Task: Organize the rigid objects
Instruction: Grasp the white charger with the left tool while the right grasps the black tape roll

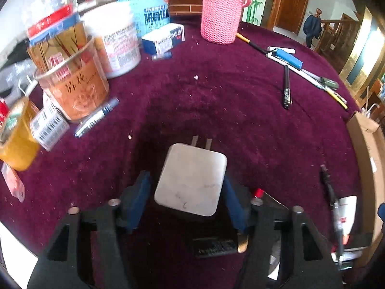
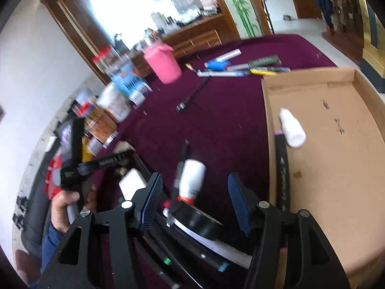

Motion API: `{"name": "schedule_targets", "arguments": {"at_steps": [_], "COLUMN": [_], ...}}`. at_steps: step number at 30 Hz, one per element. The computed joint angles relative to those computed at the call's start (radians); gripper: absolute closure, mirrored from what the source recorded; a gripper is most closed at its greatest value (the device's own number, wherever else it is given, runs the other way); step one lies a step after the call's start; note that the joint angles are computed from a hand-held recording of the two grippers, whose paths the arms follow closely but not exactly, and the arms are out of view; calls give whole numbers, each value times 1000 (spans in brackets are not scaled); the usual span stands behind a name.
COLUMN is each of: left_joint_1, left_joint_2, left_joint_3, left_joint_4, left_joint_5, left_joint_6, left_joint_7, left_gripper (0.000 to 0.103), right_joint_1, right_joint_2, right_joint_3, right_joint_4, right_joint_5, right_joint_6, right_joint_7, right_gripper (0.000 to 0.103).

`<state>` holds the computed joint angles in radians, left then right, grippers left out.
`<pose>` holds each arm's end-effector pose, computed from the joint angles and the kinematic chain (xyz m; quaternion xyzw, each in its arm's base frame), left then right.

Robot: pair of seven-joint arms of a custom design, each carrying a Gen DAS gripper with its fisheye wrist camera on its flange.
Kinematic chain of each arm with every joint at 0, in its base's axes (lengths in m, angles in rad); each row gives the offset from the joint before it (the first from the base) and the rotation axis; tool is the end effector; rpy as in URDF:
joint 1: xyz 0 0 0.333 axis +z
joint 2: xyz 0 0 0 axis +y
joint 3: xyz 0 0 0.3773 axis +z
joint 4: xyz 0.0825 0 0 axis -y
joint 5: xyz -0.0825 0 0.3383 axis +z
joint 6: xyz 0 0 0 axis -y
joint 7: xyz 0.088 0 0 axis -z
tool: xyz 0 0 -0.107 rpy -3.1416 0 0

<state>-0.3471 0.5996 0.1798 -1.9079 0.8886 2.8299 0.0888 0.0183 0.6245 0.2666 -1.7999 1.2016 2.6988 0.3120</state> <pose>0.6307 -0.1628 0.2906 -0.8149 0.5107 -0.1418 0.2346 0.6578 0.1304 0.3036 -0.7708 0.5076 0.0218 0.3844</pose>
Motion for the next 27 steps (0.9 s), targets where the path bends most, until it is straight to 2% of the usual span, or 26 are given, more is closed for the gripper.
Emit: {"name": "schedule_targets", "arguments": {"at_steps": [2,6,8,11,12,13,14,15,17,22,27], "left_joint_1": [-16,-20,-12,-9,-6,-4,-1,2,7,6,-12], "left_joint_2": [-2,-11,-16,-22,-20,-21,-20,-20,-19,-22,-48], "left_joint_3": [14,26,23,18,14,10,5,2,-3,3,31], "left_joint_4": [1,-13,-24,-31,-27,-27,-25,-25,-22,-25,-40], "left_joint_5": [22,78,95,118,121,125,127,129,135,175,293], "left_joint_6": [-10,-1,12,12,7,3,1,0,0,12,27], "left_joint_7": [-10,-52,-73,-93,-96,-98,-100,-104,-109,-159,-297], "left_gripper": [55,55,55,55,55,55,55,55,55,56,58], "right_joint_1": [6,38,54,41,35,43,59,67,45,-50,-130], "right_joint_2": [-1,-11,-15,5,15,22,28,34,41,47,48], "right_joint_3": [-8,-12,-2,64,77,63,34,17,25,118,206], "right_joint_4": [-6,-39,-66,-89,-85,-81,-73,-66,-56,-62,-56], "right_joint_5": [-27,-88,-128,-120,-130,-164,-210,-248,-289,-294,-209], "right_joint_6": [-10,50,119,290,317,311,284,259,207,202,204], "right_joint_7": [26,-5,-52,-160,-158,-125,-71,-30,11,26,-26], "right_gripper": [51,47,47,48,59,80,88,87,87,87,87]}}
